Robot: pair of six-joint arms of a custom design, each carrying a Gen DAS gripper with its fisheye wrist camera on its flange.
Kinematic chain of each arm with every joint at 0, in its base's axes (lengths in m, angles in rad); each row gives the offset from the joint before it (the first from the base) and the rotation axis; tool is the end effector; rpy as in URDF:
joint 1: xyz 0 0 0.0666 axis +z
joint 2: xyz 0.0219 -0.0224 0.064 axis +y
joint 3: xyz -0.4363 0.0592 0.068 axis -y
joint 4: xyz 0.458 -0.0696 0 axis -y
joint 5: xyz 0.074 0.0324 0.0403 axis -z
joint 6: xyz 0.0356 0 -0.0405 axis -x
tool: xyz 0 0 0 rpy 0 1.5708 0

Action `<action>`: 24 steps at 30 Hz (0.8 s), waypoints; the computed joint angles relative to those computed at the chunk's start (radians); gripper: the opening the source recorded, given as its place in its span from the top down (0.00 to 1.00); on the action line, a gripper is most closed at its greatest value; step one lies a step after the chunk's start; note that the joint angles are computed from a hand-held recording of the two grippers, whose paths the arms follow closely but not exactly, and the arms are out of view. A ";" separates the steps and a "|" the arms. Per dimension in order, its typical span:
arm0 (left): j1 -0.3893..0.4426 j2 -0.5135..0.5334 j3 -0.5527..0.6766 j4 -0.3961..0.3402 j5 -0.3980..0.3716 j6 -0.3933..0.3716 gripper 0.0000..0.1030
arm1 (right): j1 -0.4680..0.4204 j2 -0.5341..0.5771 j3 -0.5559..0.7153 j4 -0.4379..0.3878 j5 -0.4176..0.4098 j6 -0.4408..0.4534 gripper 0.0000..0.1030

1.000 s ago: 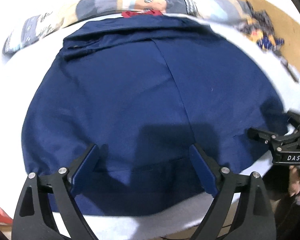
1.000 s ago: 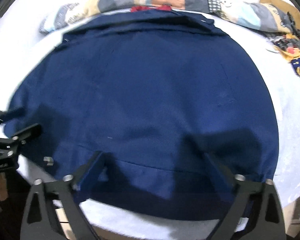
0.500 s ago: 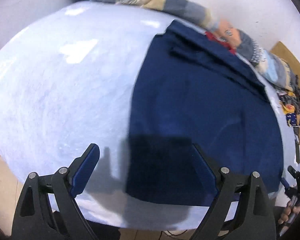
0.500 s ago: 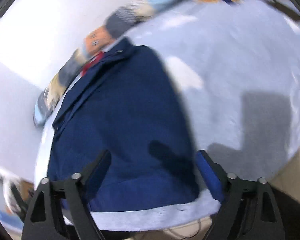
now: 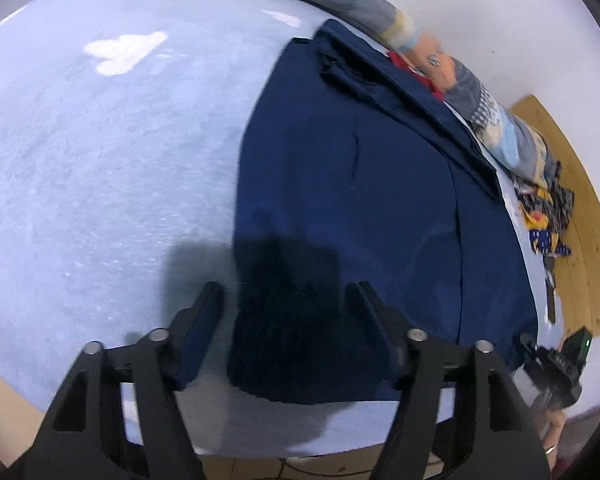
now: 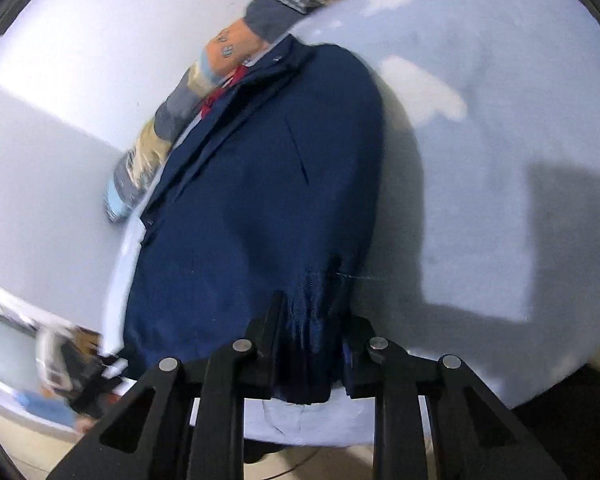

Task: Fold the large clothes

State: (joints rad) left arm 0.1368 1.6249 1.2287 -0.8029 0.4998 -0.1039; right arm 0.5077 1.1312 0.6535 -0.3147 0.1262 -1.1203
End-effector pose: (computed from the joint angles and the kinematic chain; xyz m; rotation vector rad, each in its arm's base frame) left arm 0.5710 0.0610 0.2877 0.0836 2.6538 -0.6121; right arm 0.3354 0.1810 0.2658 0.7987 2.3150 0.6238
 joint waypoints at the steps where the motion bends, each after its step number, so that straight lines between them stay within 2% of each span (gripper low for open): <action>1: -0.003 0.001 0.000 0.005 -0.014 -0.009 0.42 | -0.003 0.003 -0.003 0.004 0.001 -0.018 0.77; 2: -0.007 0.004 0.001 0.009 -0.031 -0.016 0.46 | -0.003 0.010 -0.001 -0.007 0.016 -0.037 0.74; 3: -0.013 0.007 -0.001 0.021 -0.051 -0.027 0.46 | -0.006 0.023 0.009 -0.043 0.033 -0.048 0.74; 4: -0.015 0.004 -0.006 0.035 -0.062 -0.032 0.46 | -0.009 0.034 0.012 -0.045 0.028 -0.049 0.77; 5: -0.019 0.002 -0.010 0.050 -0.077 -0.034 0.43 | -0.010 0.037 0.011 -0.039 0.025 -0.052 0.77; 7: -0.030 0.003 -0.016 0.071 -0.095 -0.034 0.28 | -0.005 0.047 0.018 -0.039 0.032 -0.039 0.75; 8: -0.039 0.006 -0.017 0.071 -0.091 -0.047 0.17 | -0.001 0.048 0.018 -0.038 0.036 -0.033 0.74; 9: -0.047 -0.001 -0.028 0.080 -0.108 -0.068 0.13 | 0.003 0.057 0.025 -0.035 0.042 -0.026 0.74; 11: -0.074 -0.018 -0.053 0.127 -0.178 -0.105 0.13 | 0.002 0.060 0.034 -0.039 0.042 0.016 0.81; 13: -0.073 -0.037 -0.069 0.159 -0.158 -0.097 0.34 | 0.017 0.058 0.047 -0.041 0.093 0.073 0.85; 15: -0.066 -0.053 -0.075 0.185 -0.149 -0.090 0.73 | 0.032 0.043 0.045 -0.018 0.117 0.106 0.85; 17: -0.049 -0.050 -0.068 0.178 -0.096 -0.072 0.73 | 0.033 0.031 0.036 -0.014 0.119 0.105 0.85; 19: -0.043 -0.042 -0.064 0.165 -0.096 -0.072 0.72 | 0.027 0.046 0.039 -0.031 0.107 0.090 0.85; 22: -0.036 -0.037 -0.062 0.162 -0.102 -0.067 0.65 | 0.018 0.061 0.037 -0.023 0.082 0.065 0.81; 23: -0.033 -0.035 -0.061 0.158 -0.094 -0.056 0.60 | 0.013 0.064 0.032 -0.009 0.069 0.053 0.81; 24: -0.029 -0.029 -0.058 0.149 -0.094 -0.038 0.43 | 0.009 0.066 0.028 0.001 0.061 0.037 0.81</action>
State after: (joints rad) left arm 0.1079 1.5955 1.1711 -0.6541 0.4059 -0.1419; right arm 0.5171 1.1974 0.6816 -0.3138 0.1868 -1.0830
